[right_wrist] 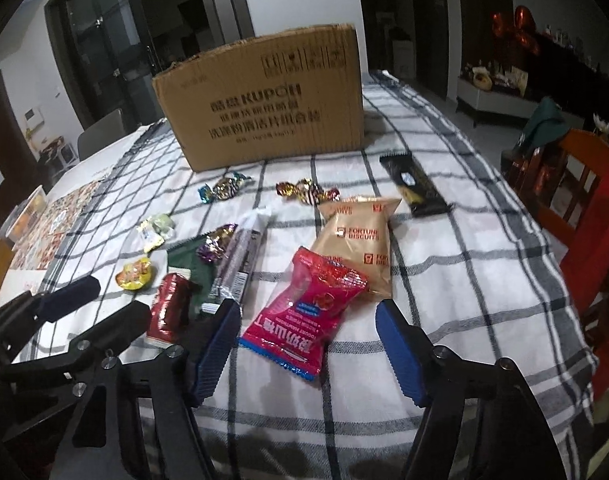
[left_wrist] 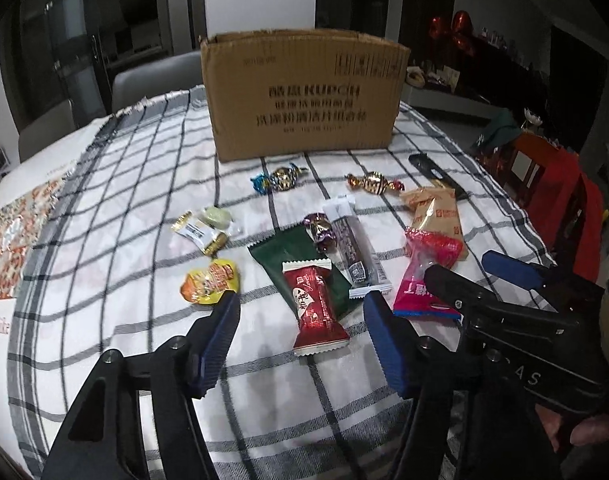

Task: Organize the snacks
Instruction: 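Grasp the red chocolate bar with left tool while right tool grasps the pink candy bag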

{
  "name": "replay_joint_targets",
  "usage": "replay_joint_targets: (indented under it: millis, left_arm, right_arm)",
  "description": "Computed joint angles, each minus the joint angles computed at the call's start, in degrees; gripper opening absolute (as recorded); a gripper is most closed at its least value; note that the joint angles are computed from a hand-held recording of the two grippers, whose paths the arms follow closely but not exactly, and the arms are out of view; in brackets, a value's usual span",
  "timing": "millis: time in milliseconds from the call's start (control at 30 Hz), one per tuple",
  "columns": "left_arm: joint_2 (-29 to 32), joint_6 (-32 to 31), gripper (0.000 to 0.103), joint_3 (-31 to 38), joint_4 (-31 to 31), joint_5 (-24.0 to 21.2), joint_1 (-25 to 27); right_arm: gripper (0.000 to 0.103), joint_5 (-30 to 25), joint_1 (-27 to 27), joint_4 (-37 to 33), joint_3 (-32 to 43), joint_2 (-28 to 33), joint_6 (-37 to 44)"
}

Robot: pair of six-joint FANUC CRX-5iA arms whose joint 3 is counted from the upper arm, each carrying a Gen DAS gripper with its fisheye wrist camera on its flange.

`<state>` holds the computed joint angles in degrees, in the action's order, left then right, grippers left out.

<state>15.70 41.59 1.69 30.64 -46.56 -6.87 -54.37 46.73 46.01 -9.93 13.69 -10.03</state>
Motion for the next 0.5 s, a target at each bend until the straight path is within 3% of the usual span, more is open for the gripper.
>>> replay_joint_targets:
  millis: [500]
  left_arm:
    - [5.16, 2.73, 0.040, 5.47, -0.95, -4.90, -0.60]
  right_arm:
    - [0.063, 3.42, -2.17, -4.03, 1.38, 1.83, 4.05]
